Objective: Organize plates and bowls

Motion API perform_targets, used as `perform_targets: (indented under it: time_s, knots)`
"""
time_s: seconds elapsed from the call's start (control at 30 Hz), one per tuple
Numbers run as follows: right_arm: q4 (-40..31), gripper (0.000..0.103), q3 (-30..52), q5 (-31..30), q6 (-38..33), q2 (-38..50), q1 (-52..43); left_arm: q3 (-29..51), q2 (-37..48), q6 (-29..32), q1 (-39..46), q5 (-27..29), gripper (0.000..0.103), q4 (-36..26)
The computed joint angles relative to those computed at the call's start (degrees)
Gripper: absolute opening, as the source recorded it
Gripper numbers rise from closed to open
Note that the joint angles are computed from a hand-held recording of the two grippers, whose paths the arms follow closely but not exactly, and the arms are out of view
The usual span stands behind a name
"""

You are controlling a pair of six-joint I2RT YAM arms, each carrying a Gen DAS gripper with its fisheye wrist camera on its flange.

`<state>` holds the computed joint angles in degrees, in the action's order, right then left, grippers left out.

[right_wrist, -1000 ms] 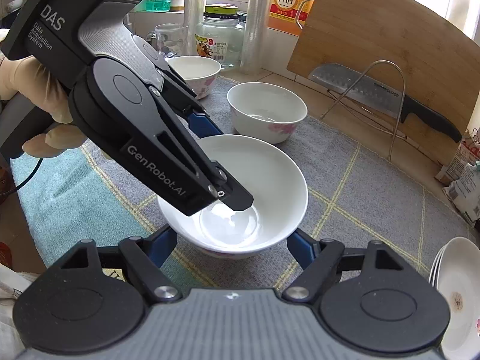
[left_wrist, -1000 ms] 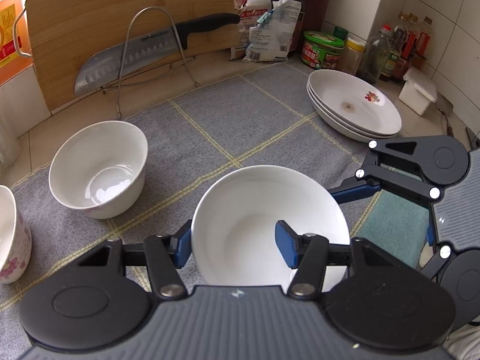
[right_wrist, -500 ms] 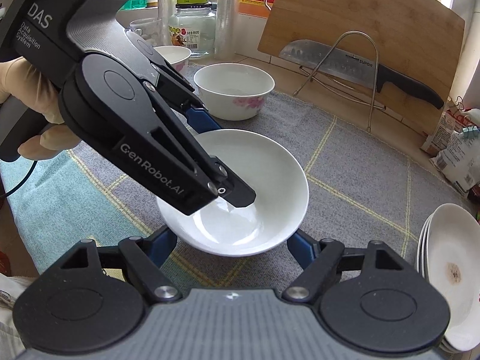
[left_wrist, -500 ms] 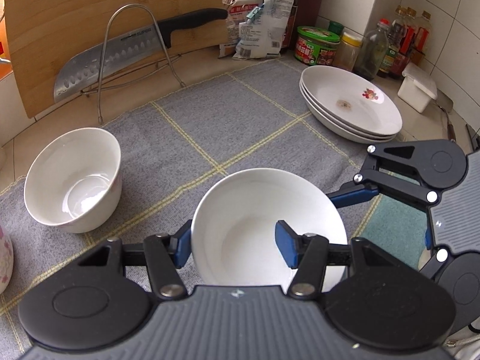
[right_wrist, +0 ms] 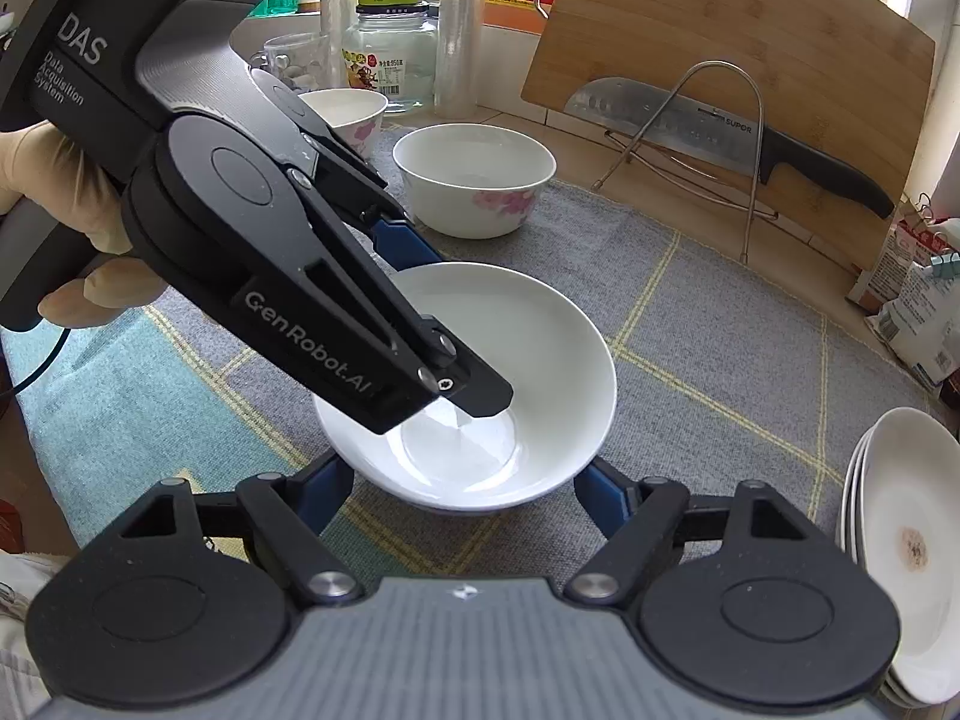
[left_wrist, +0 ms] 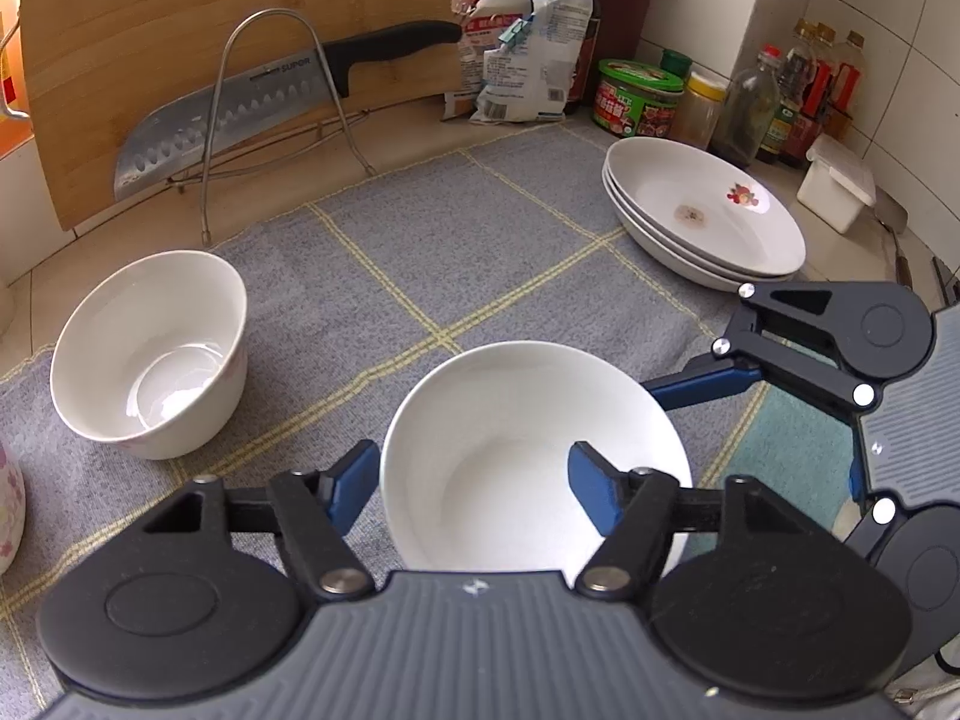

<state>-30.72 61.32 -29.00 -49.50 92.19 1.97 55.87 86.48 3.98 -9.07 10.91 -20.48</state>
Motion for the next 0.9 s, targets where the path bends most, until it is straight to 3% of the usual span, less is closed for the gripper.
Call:
perform_targets:
  time_s: [0.07, 0.1, 0.5, 0.63, 0.9]
  knots:
    - [0.35, 0.102, -0.19, -0.45, 0.02, -0.41, -0.19, -0.87, -1.3, -0.36, 0.09, -0.2, 0.086, 0.81]
    - [0.91, 0.103, -0.45, -0.82, 0.13, -0.73, -0.37, -0.96, -1.89, -0.56, 0.27, -0.24, 0.086, 0.68]
    - [-1.52, 0.103, 1.95, -1.69, 1.41, -2.54, 0.09, -1.95, -8.27, 0.88, 6.65, -0.3, 0.09, 0.04]
    - [1.25, 0.103, 3.24, -0.74, 5.77, -2.03, 2.86, -0.35, -6.77, 2.75, 10.3, -0.62, 0.09, 0.66]
    - [6.99, 0.103, 7.06, 6.69, 16.27, 2.74, 10.61, 4.39, -0.48, 6.87, 16.88, -0.41, 0.09, 1.71]
